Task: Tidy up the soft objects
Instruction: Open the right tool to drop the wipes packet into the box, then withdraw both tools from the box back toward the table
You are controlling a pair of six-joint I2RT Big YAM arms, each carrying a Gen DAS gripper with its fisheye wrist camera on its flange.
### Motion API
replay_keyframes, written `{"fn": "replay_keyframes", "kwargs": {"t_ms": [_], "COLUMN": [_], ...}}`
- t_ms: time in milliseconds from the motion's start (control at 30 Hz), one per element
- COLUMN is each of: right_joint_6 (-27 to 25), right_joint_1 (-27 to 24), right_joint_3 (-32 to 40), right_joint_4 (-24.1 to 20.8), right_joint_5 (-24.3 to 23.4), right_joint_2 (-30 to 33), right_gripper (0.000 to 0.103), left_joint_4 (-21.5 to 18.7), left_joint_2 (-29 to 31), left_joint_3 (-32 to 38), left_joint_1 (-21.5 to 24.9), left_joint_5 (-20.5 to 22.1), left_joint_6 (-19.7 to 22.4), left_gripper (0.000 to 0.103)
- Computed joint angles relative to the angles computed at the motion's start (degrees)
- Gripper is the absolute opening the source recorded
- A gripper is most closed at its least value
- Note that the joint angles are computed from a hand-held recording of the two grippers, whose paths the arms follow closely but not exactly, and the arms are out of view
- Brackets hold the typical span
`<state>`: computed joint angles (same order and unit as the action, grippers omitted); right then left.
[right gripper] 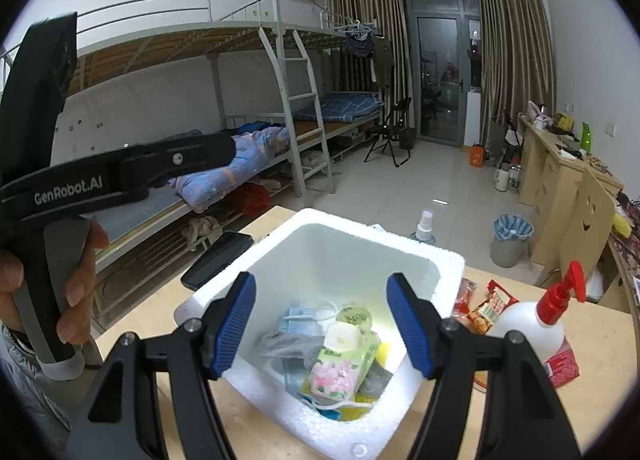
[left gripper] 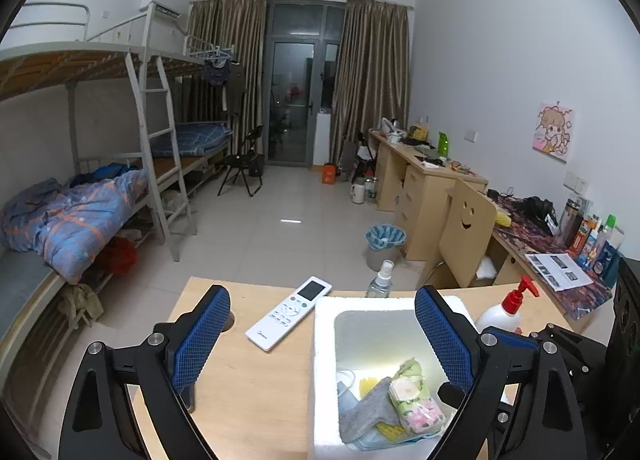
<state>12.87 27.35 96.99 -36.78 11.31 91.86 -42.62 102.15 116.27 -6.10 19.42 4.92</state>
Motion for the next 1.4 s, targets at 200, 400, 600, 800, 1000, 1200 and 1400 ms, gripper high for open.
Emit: {"fn": "replay_keyframes", "kwargs": {"t_ms": [200,400,600,800,1000,1200,1400], "right_joint_6": [0.24,2.22,3.36,3.31,3.81,4.91,5.81], "right_joint_1": [0.97,1.31,2.36,3.9,6.35,8.52,10.99], "right_joint_3": [-1.6,-4.99,-7.53,-10.93,-15.66,-20.58,-24.96], "right_joint_4": [1.62,3.07,2.93,3.6,5.38,8.41,9.4], "right_joint_5": [3.56,7.82,10.43,14.39,20.79,26.53,33.16], "right_joint_2": [-1.99,-5.33,-7.91,-12.01,-16.94,-20.98,-23.8], "right_gripper": [0.097,0.103,0.103,0.103,0.103,0.103,0.103], "left_joint_4": [2.18,5.89,7.19,9.01,9.99,13.17,20.2], "left_joint_2": [-2.88,-7.69,-11.96,-17.2,-22.09,-26.32,-30.4], "left_joint_3": [-3.25,-9.29,-14.26,-20.54,-26.17,-32.09,-38.13], "left_joint_1": [0.72,1.21,1.1,0.64,-0.41,-1.97,-1.75], "left_joint_5": [3.58,5.32,6.48,10.09,13.07,15.08,18.83], "left_joint_6": [-0.69,-0.09,1.53,2.88,4.09,4.25,2.38], "left_gripper": [0.094,0.097,0.099,0.102,0.103,0.103,0.103]}}
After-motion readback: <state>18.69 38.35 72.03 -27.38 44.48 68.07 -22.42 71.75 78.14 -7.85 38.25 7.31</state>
